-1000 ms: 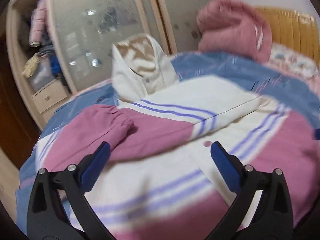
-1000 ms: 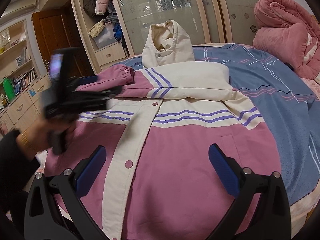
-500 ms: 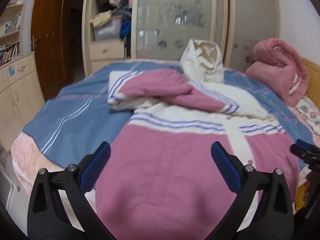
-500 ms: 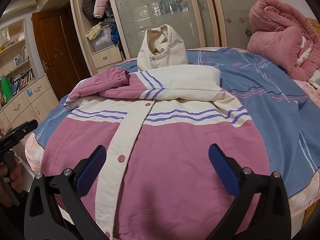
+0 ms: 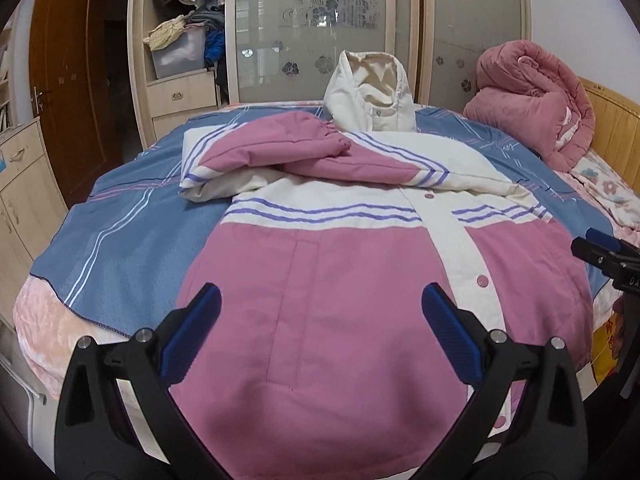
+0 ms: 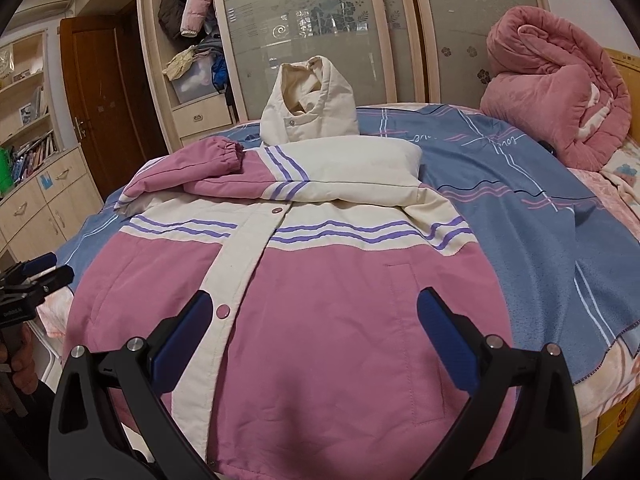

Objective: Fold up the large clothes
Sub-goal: 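Fold the held sleeve across the chest over the first sleeve, release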

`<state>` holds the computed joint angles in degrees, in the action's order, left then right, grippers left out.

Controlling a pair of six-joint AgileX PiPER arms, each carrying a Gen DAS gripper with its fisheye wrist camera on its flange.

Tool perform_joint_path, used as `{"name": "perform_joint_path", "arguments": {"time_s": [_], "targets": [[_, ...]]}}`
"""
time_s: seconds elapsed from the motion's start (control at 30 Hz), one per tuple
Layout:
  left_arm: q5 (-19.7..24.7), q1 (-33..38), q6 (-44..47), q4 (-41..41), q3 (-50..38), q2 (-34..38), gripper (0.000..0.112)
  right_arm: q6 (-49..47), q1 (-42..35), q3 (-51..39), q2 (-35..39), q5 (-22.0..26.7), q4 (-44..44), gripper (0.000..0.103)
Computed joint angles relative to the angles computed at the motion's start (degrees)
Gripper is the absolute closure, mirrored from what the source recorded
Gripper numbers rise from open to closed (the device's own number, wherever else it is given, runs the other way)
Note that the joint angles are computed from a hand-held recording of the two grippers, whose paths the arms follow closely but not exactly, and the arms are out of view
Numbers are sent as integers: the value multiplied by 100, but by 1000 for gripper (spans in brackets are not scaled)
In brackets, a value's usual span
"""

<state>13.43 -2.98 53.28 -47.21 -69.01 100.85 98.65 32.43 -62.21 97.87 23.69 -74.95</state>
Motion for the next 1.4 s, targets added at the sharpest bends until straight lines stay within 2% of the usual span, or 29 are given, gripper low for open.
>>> {"name": "perform_joint_path", "arguments": {"time_s": [0.3,0.83,1.0,1.07,1.2,1.33,1.4], "targets": [[-59,-141,-407,459,8,38,12,-52,-9,-3,-14,-16,37,2],[-92,-182,-742,743,-17,78,12,3,-11,58,-38,-54,-30,2],[-86,-176,-501,521,-8,57,12,-82,18,-26,69,10,59,2],[-54,-166,-417,404,-28,75,12,103,0,12,62,-71,-132,2],[46,-163,-811,706,-164,168,12,789,32,142,-7,-96,-839,2],[98,-149,-789,642,-216,169,12,305,-11,-42,70,-162,-315,2],[145,-128,-655,483,-229,154,12,-248,-106,-242,78,-362,313,2]]}}
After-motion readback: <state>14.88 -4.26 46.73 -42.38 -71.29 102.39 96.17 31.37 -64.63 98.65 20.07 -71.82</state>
